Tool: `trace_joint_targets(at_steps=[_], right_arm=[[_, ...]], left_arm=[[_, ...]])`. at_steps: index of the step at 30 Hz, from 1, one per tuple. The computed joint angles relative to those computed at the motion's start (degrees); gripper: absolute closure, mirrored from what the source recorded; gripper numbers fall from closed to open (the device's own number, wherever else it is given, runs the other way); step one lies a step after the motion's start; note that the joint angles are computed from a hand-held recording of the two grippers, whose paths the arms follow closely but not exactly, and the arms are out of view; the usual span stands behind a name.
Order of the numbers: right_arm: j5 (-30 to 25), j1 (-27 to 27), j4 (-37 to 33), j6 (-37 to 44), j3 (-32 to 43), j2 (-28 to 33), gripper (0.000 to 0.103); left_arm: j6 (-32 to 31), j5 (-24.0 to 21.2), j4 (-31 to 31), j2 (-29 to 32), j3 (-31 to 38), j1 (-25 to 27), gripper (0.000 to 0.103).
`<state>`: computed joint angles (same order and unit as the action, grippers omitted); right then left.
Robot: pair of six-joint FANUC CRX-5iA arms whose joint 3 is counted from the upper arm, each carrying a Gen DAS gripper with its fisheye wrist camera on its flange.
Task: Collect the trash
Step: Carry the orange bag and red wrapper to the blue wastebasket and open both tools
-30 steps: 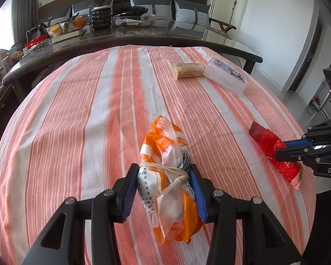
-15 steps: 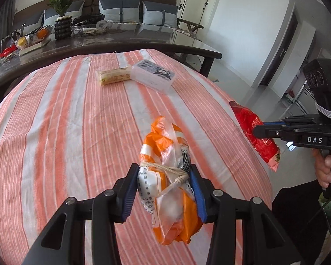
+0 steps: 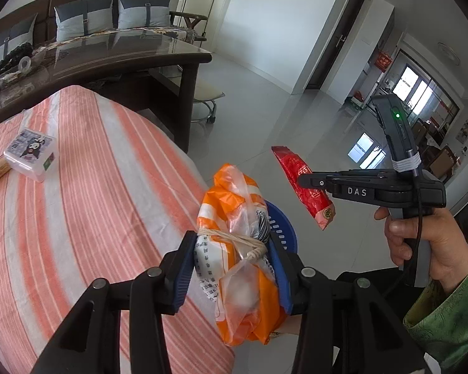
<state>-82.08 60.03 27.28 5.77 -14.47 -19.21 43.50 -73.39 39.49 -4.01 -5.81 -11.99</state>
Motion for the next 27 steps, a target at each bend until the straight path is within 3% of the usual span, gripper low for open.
trace_joint_targets(at_steps=[9, 16, 20, 22, 25, 27], right_arm=[[1.2, -3.1, -2.3, -7.1, -10.6, -9.0, 0.094], [4.7, -5.6, -3.9, -9.2, -15.5, -13.2, 0.094], [6.5, -7.6, -6.3, -8.4, -16.9, -14.8, 0.092], [8.4, -9.7, -8.5, -7.1, -17.4, -15.0, 0.085], [10.1, -11.7, -10.1, -8.0, -18.2, -15.9, 0.066], [9.1, -10.7, -8.6, -9.2, -18.5, -16.7, 0.066]], left_arm=[[4.7, 6.1, -3.3, 6.6, 2.2, -11.9, 0.057], [8.0, 8.4, -6.2, 11.1, 4.2, -16.3, 0.057], [7.9, 9.4, -7.5, 12.9, 5.1, -17.9, 0.051], [9.4, 9.4, -9.3, 14.3, 6.6, -18.6, 0.041], [10.7, 10.2, -9.7, 14.8, 7.3, -18.7, 0.041], [10.6, 11.0, -8.5, 13.8, 6.3, -18.0, 0.041]])
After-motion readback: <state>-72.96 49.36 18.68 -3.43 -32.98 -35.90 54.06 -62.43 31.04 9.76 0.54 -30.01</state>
